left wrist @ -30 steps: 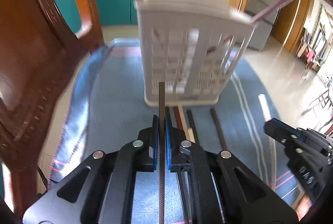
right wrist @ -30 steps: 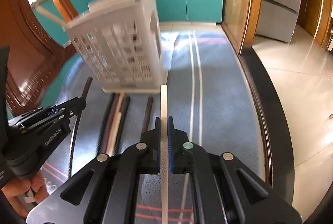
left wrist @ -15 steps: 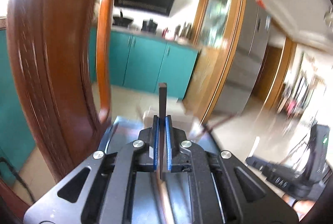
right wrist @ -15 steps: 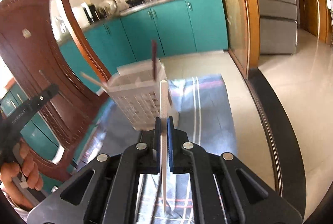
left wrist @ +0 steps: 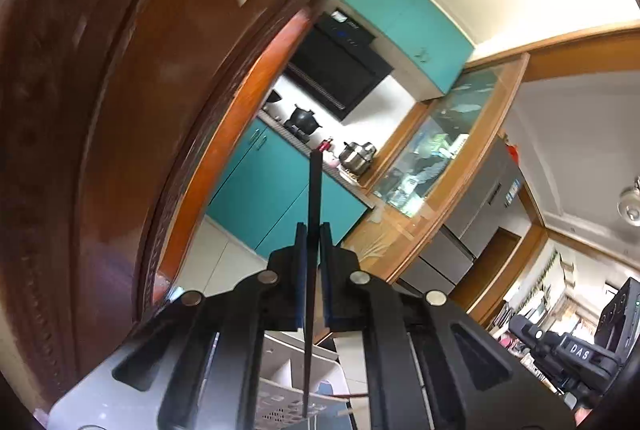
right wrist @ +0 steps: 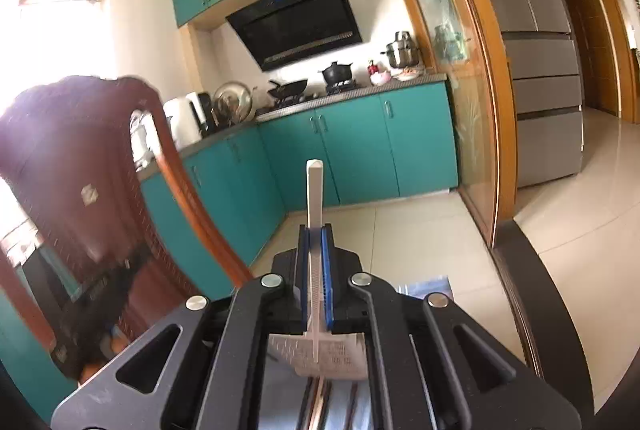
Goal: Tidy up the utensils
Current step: 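Carry both chopsticks over the white holder while both tools open to drop them in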
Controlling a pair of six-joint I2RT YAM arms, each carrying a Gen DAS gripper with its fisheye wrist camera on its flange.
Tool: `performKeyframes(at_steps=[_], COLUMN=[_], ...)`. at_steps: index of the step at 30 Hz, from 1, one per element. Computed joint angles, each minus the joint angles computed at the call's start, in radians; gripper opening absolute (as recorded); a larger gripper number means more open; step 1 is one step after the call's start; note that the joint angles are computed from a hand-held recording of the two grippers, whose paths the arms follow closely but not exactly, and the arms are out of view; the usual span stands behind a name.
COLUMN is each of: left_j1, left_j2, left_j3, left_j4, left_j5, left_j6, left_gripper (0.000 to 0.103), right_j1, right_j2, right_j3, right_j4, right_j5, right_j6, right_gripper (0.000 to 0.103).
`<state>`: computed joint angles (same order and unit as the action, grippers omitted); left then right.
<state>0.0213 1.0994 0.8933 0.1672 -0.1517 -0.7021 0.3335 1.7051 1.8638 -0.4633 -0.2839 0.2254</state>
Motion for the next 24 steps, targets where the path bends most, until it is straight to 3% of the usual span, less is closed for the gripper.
performKeyframes(at_steps=[3,6,10,19,21,24], left_j1=[0.005,-0.032,-0.083,-0.102,-0.101,-0.110], left_j2=[0.061,0.100,0.186,0.242,0.232,0.210], left_j3=[0.047,0.049,0.052,0.057,0.043,0.023], left_j4=[0.031,0.093,0.126,0.067,0.062,0.048], left_j5=[-0.028,-0.118,-0.221,-0.227,-0.217,-0.218], left_j6=[0.008,0.065,0.132,0.163,0.164,0.173], left_gripper=[0.007,0.007,0.007,0.007,0.012,0.021], right_j1=[0.017,0.052,0.085,0.107,0.097,0.077], right_j2=[0.038,0.070,0.137,0.185,0.148,0.059], right_j3=[0.002,-0.023,-0.025,-0.091,-0.139,-0.234], right_j4=[0.106,0.193,0.197,0.193,0.216,0.261], right_j5=[0.036,0.115,0.137,0.138,0.133,0.111], right_j6=[0.028,0.010,-0.032,-0.076,-0.071,-0.056], right_gripper=[0.007,0.007,0.007,0.008,0.023,0.033])
